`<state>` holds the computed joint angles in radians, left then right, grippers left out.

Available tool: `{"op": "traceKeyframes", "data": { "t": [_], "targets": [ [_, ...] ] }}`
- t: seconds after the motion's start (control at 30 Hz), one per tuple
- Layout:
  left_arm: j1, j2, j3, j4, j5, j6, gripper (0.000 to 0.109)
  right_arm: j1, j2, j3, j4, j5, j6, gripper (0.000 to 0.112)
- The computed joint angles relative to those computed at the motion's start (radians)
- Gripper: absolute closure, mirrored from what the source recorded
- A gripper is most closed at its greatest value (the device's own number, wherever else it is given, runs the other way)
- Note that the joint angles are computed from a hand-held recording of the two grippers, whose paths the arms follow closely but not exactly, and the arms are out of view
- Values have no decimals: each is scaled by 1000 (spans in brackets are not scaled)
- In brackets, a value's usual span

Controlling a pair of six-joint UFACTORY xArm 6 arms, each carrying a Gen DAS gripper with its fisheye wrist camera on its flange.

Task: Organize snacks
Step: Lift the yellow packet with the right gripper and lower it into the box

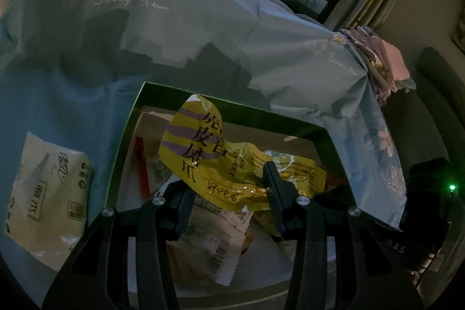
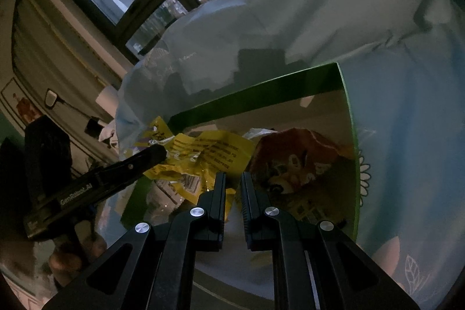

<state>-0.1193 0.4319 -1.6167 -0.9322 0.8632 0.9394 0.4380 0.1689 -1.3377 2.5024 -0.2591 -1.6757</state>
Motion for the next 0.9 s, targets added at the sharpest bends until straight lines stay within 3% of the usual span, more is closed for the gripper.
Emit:
{"op": "traceKeyframes", "data": {
  "t": [0.9],
  "targets": [
    [-2,2,12,11,-36,15,62,-32,83,-140,242,-115,-299,99]
  ]
}}
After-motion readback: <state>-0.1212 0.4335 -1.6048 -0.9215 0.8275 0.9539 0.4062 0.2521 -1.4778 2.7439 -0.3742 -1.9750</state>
